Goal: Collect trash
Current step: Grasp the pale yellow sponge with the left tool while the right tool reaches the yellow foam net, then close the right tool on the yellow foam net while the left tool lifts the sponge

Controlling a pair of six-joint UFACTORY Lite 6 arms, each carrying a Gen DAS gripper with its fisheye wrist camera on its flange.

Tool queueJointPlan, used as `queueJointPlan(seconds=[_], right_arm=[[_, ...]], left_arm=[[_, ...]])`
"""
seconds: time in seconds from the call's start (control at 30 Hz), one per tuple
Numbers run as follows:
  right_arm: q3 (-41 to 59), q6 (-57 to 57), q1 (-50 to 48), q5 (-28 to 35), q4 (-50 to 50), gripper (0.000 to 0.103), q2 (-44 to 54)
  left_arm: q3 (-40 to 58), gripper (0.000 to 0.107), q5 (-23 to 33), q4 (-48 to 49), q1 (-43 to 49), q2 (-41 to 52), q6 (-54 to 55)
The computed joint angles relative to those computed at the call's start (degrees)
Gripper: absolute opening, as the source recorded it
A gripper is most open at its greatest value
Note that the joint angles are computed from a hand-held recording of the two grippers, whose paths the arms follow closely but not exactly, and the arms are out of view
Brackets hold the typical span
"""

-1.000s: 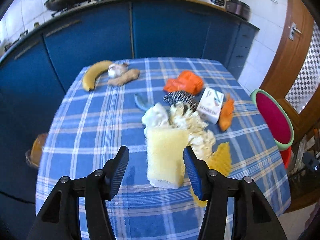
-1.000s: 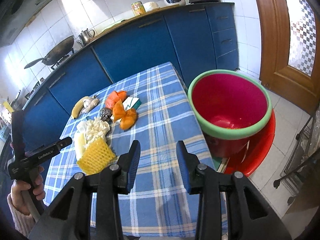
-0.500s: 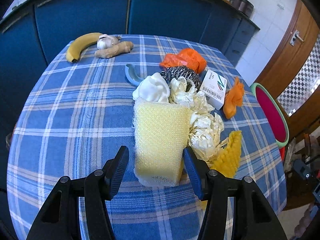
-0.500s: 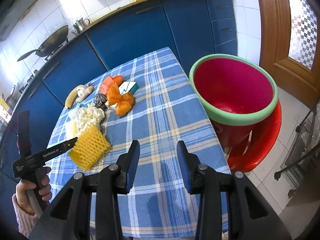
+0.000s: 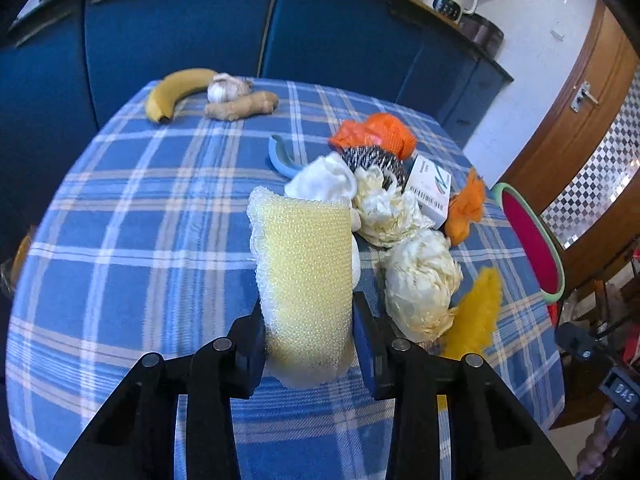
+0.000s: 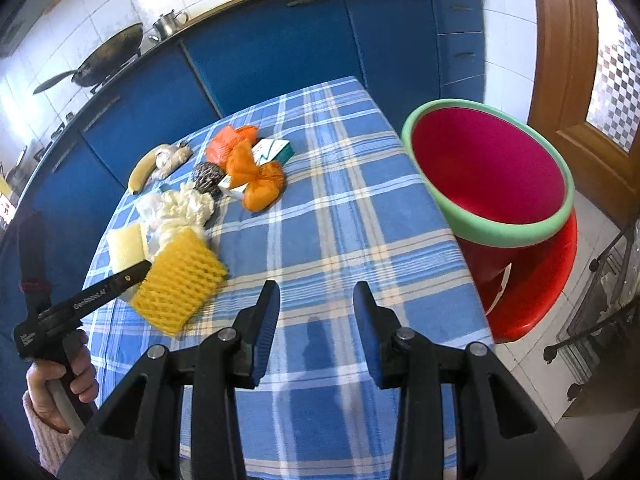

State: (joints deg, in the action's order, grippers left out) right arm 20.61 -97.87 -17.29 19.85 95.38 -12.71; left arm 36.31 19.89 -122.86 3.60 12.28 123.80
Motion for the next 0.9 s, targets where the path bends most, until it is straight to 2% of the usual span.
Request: queueJointPlan(seconds=[0.33,0.4,0.57,0.7,0.9], right_arm=[[0.3,-1.2,11.9,-2.9,7.2,0.042,0.2],[0.1,-3.2,13.9,-3.5,10.5,0.047,0.3],[0.6,-7.9,18.7,-6.3,17.3,0.053,2.8],[1.8,-12.1,20.8,-6.5,22.2,0.053,6.4],[3.3,-24.3,23.7,-7.6,35.7,0.053,11.3]], left_arm=[[-2.1,0.039,-2.6,8.2,4.6,-7.7,-4.9],[-2.1,0.039,-2.6,11.2,5.9,-8.1,-7.3],[-2.3,0.039,-2.5,15.0,7.1,-8.3,-10.3],[-2.6,0.039,-1.6,16.8,7.5,-8.7,-12.0],[-3.0,0.039,-0.5,16.7,7.1,-8.3,-11.9]])
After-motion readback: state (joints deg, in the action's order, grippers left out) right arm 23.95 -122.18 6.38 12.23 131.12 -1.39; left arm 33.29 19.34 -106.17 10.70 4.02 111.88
